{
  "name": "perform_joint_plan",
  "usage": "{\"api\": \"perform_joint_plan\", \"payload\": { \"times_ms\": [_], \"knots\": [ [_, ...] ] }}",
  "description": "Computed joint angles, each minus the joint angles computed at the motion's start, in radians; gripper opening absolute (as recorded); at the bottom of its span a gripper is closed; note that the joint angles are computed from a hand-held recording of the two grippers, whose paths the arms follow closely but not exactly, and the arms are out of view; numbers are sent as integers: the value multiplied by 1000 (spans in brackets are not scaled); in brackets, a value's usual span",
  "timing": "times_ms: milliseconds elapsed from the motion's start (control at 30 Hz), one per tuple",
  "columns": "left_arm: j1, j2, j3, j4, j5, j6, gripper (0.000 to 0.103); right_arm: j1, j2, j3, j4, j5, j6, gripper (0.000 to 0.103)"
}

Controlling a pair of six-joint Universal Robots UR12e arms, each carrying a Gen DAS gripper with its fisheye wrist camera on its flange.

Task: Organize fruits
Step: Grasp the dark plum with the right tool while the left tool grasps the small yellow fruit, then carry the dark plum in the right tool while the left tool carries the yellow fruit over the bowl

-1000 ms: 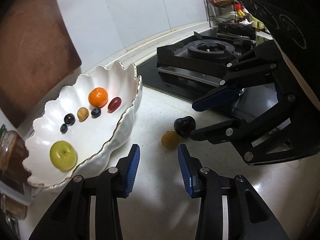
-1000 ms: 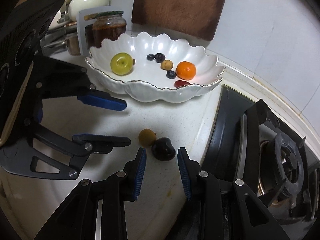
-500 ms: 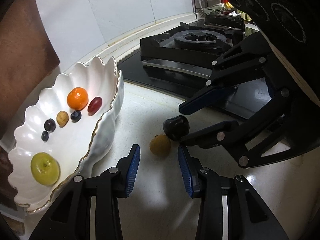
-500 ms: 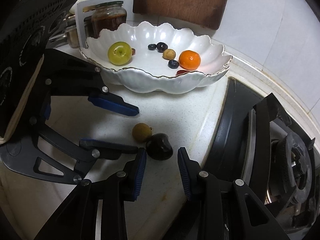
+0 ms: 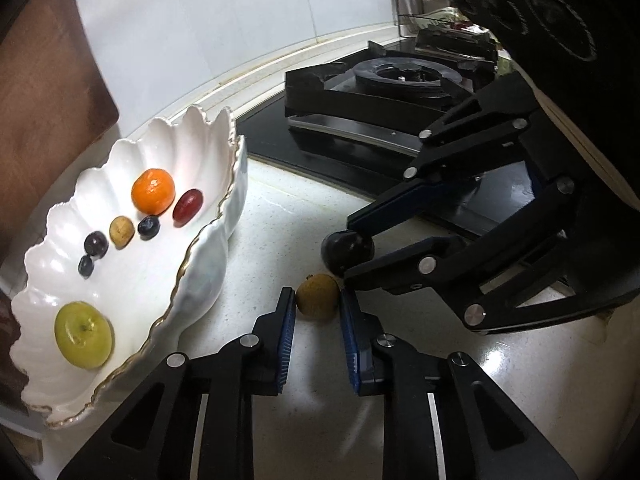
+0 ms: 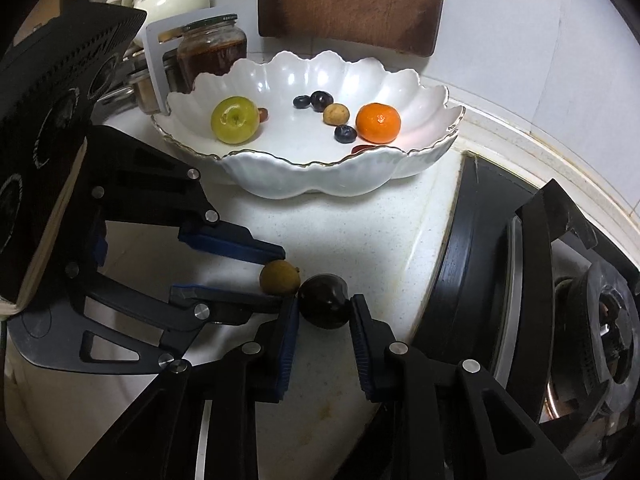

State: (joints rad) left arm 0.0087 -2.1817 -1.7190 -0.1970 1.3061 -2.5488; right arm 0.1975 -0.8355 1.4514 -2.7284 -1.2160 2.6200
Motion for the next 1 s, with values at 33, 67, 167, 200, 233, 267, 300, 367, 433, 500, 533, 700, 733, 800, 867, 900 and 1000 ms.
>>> {"api": "perform_joint_plan", "payload": {
  "times_ms": [33,67,167,200,233,267,300,367,433,500,533,700,733,800,867,900,1000],
  "knots": [
    [1,2,-3,3,3,-17,23,-1,0,1,-2,2,8,27],
    [1,3,-5,5,5,-32,23,-1,-1,4,-3,4,17,27],
    [4,13,-19,22,11,-93,23,-3,-5,14,-17,3,47,27],
    [4,17,-24,29,16,-114,23,-4,-7,17,-22,6,58,27],
    [4,20,-28,35,18,-128,23,-5,-9,22,-28,7,69,27],
    [4,23,-33,42,20,-142,23,-5,-11,24,-32,7,75,27],
    [5,26,-36,46,20,-155,23,-5,-12,27,-37,6,81,27],
    [5,34,-44,53,23,-193,23,-6,-15,33,-46,6,92,27],
    [4,43,-55,65,28,-223,23,-7,-19,38,-56,9,106,27],
    [3,50,-66,85,37,-255,23,-8,-23,43,-67,12,120,27],
    [3,53,-67,88,39,-273,23,-8,-25,46,-75,12,127,27],
    [2,69,-84,127,56,-358,23,-10,-42,69,-117,18,152,27],
    [3,74,-89,139,57,-380,23,-10,-47,73,-125,20,155,27],
    [2,82,-99,164,70,-412,23,-12,-54,81,-138,27,161,27],
    [2,91,-109,188,78,-447,23,-14,-61,88,-153,30,164,27],
    [2,97,-115,201,82,-468,23,-15,-64,91,-159,35,167,27],
    [-1,109,-125,223,93,-505,23,-17,-75,101,-180,46,173,27]
  ]
}}
